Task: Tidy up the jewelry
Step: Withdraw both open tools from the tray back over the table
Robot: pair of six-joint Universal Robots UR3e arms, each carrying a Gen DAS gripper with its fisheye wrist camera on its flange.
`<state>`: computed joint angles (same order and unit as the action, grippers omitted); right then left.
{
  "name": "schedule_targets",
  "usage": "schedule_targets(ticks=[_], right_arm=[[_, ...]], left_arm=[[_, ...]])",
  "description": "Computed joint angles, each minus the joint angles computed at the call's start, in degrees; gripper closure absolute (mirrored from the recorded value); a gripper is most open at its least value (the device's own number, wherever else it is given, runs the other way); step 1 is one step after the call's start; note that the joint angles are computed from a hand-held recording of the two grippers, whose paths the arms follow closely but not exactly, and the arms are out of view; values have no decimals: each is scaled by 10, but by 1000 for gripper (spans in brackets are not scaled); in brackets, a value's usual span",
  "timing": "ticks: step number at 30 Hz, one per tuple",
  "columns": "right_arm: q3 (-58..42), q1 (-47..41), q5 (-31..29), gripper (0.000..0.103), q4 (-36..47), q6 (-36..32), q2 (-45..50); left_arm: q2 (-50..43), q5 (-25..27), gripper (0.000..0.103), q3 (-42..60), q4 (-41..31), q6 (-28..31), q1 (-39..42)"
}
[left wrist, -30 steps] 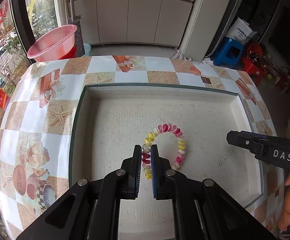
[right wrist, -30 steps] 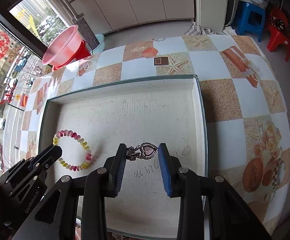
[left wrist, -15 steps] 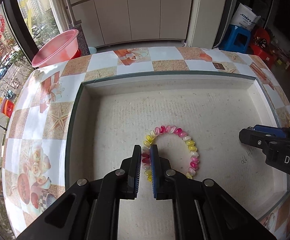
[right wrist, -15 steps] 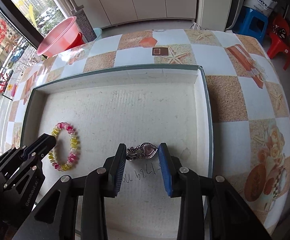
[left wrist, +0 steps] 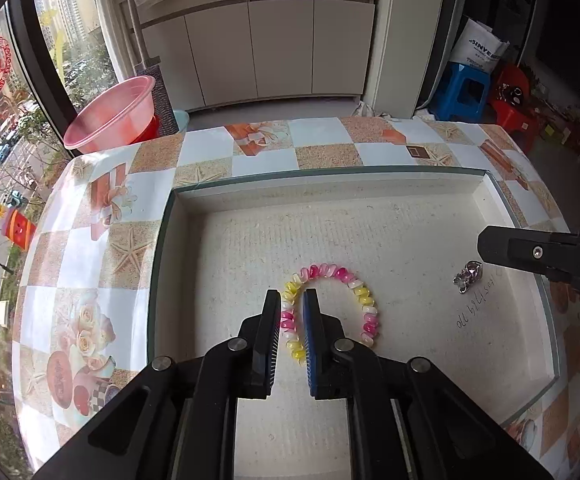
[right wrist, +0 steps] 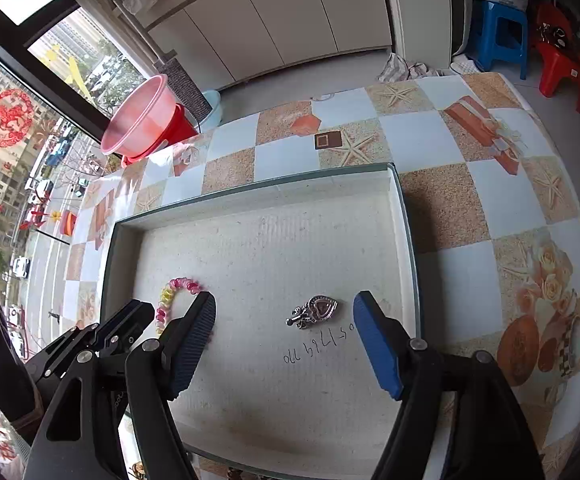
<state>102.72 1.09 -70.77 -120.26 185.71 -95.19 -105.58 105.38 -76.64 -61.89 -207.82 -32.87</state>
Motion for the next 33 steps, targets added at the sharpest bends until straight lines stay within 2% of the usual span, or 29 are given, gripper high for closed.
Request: schedule_targets(ticks=[1,3,5,10,14,15,16,17,20,23,27,33], right_arm=[[0,-2,3,28,5,-1,-7],[1,-6,10,27,13,-1,-20],[5,-8,16,24,19,2,-33],[20,-15,37,21,38,7,-69],[45,-31,62,17,61,1,-120],[51,-34,67,15,67,1,-133],[56,-38,74,4,73,0,-144],[63,-43,81,0,80,-2,-159],[78,-50,83,0,89,-3,-198],[87,-58,86,0,107,-7,-238],[82,-74,94,0,175,-18,-288],[80,-90,94,0,292,-53,-365]], left_arm=[[4,3,0,4,-8,-5,0],[23,36,0,-21,17,-29,-14],[36,24,0,-40,26,-34,-13],[63,45,0,-88,50,-44,-33],[108,25,0,-139,63,-52,-32],[120,21,0,-151,62,-56,-31],[131,20,0,-158,58,-59,-30],[144,19,0,-169,55,-62,-30],[185,9,0,-209,56,-60,-22],[222,4,0,-240,40,-58,-13],[267,41,0,-237,-42,-106,-49],[353,27,0,-286,-115,-143,-72]])
